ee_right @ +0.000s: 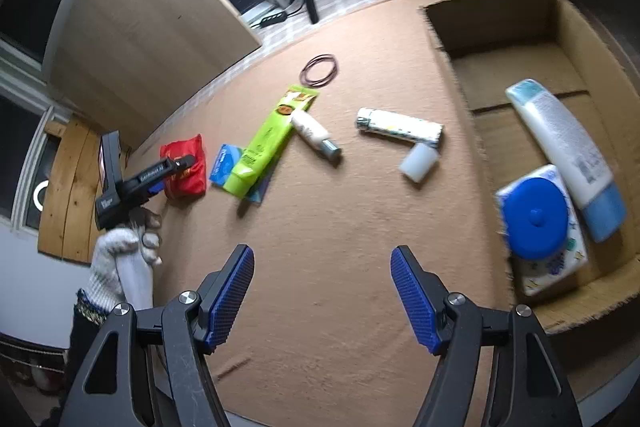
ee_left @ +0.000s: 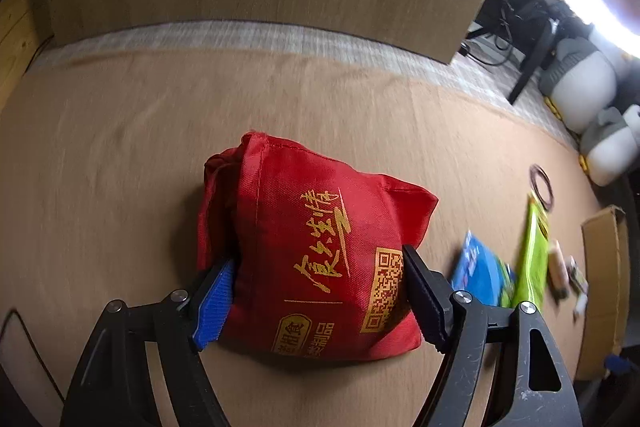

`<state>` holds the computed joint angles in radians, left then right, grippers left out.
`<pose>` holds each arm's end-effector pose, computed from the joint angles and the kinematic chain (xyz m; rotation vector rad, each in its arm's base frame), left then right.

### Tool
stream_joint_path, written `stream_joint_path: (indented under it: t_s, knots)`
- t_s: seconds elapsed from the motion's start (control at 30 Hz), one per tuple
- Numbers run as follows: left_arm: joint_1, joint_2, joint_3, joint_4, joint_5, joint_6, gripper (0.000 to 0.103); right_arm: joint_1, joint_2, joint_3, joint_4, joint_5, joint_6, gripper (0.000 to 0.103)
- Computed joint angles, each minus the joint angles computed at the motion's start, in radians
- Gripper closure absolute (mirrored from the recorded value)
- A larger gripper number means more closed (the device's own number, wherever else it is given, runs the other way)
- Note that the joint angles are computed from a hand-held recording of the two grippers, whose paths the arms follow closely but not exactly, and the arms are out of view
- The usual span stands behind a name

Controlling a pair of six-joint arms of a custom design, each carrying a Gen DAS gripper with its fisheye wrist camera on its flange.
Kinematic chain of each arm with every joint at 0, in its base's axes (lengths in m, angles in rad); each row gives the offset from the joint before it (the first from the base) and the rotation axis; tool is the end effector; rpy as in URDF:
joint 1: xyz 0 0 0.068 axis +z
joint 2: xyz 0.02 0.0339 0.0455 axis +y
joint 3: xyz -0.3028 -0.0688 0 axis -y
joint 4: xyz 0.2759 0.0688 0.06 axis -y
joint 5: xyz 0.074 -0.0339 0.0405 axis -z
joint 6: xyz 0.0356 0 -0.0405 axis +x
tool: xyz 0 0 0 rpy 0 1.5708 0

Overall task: Organize objects
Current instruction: 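Close the left tool on the red bag while the right tool grasps it too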

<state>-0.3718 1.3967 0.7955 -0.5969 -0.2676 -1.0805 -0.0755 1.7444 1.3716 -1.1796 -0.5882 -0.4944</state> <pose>0.2535 -0.0888 0.2042 -0.9964 2.4968 -0.0659 0.3535 -0.0069 0.2635 -0.5994 2.7819 0.8198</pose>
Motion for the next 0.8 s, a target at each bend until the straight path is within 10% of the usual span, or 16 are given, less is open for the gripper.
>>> stream_joint_path:
  t_s: [0.8]
  knots:
    - [-0.431,-0.209,-0.110,-0.024,-0.063,-0.312,0.017,0.431,0.105,0.007,0.045,-0.078,0.145,0.035]
